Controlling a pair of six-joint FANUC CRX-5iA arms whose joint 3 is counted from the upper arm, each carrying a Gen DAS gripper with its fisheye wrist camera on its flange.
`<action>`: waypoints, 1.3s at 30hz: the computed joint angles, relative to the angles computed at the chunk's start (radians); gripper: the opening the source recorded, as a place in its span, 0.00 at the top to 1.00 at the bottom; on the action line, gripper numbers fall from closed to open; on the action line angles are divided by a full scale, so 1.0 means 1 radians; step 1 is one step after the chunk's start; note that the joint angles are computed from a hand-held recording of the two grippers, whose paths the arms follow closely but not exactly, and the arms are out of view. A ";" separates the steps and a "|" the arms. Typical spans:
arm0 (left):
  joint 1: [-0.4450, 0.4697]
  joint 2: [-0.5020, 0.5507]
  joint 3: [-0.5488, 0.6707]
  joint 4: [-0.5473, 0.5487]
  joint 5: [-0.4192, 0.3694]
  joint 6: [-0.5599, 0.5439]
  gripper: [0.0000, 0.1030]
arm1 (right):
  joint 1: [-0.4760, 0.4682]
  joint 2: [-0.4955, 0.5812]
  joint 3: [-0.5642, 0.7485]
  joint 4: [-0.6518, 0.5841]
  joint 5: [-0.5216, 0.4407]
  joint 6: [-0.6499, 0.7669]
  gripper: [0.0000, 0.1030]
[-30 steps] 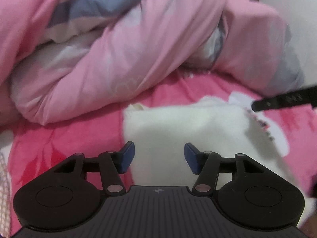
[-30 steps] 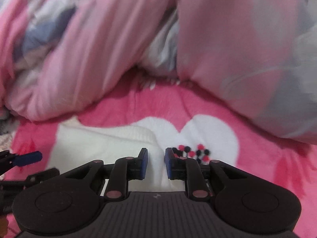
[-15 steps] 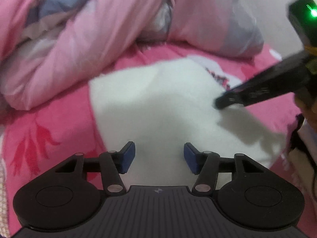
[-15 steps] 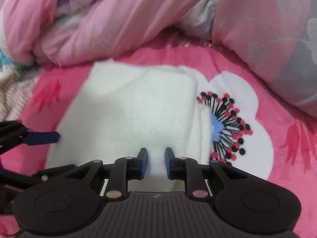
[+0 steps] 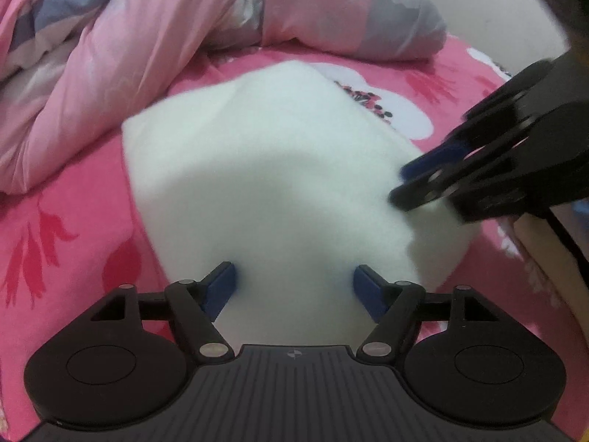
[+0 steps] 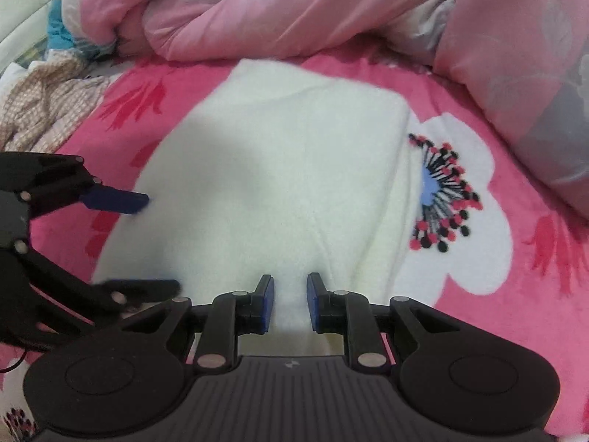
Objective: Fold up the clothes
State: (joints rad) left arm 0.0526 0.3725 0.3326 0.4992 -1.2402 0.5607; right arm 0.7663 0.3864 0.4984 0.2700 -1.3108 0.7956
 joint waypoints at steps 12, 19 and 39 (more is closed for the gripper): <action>-0.033 0.049 0.147 -0.139 -0.100 0.230 0.31 | -0.015 0.038 0.083 -0.069 -0.118 -0.069 0.82; -0.036 0.073 0.198 -0.158 -0.146 0.296 0.32 | -0.042 0.067 0.146 -0.058 -0.129 -0.106 0.81; -0.052 0.058 0.183 -0.193 -0.120 0.315 0.31 | -0.060 0.129 0.225 -0.096 -0.198 -0.092 0.80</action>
State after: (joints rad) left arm 0.0009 0.4303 0.5158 0.3062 -1.3604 0.8756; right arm 0.7067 0.5149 0.7231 0.1737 -1.5087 0.7038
